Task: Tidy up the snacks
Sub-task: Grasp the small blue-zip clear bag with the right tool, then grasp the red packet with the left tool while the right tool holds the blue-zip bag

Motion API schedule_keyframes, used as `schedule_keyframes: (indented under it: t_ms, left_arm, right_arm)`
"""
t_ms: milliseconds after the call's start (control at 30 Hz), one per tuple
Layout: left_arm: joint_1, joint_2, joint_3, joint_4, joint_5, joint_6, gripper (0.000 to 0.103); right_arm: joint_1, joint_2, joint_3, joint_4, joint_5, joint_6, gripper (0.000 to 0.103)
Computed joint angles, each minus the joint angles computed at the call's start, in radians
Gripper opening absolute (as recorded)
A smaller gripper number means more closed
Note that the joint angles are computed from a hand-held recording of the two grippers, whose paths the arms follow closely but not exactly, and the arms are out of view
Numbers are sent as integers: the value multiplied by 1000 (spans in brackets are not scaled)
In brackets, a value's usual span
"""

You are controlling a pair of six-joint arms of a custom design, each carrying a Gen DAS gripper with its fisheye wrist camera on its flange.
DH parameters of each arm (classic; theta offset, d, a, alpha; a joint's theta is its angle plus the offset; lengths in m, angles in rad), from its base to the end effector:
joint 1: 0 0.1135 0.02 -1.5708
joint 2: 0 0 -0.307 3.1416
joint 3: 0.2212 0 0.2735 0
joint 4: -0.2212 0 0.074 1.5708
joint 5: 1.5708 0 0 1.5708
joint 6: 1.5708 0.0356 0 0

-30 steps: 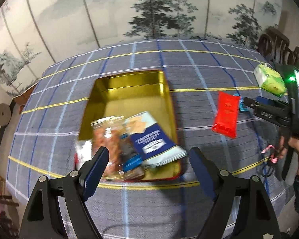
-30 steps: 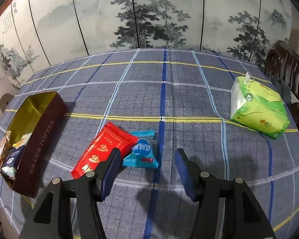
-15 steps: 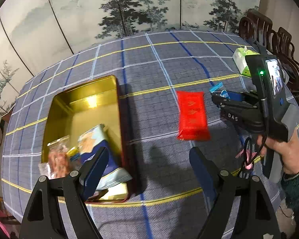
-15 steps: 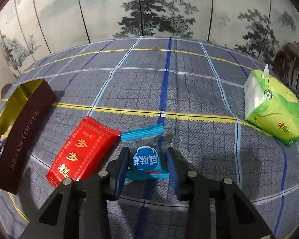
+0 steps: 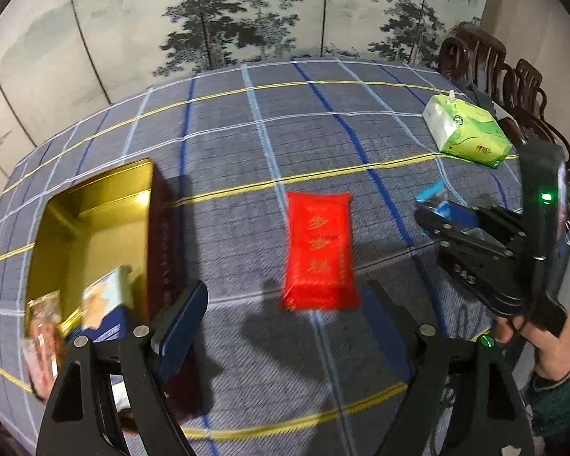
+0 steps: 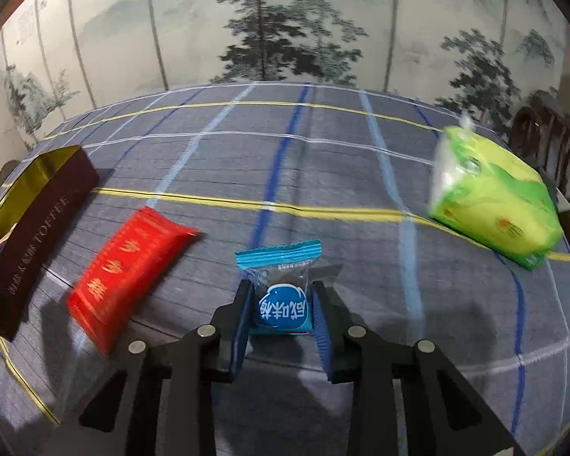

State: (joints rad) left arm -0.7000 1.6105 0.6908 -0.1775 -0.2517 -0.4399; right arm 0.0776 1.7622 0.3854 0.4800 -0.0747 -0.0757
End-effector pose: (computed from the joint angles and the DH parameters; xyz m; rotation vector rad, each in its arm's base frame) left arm 0.2284 -0.1808 0.1478 0.2595 2.5982 -0.0619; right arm 0.2561 0.0226 0.0791 -0.2210 2.4565 0.0930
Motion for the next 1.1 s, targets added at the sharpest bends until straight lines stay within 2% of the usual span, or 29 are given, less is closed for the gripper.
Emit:
schedule_keyframes:
  t_ms: [367,600,1000,1100]
  left_arm:
    - [-12,141,69,69,-4,23,80]
    - [9,218,111,91,33,28,80]
    - [28,318,178,97,24,53,79]
    - [31,327,180,99,30,49,76]
  right_arm:
    - [-198,-4,4,-17,-48,-100,29]
    - [-199,3,14,-21,-46,-93,29]
    - [-199,4,14,-19,-45,-93,29]
    - [-199,5,14,-18,-45,-93,29]
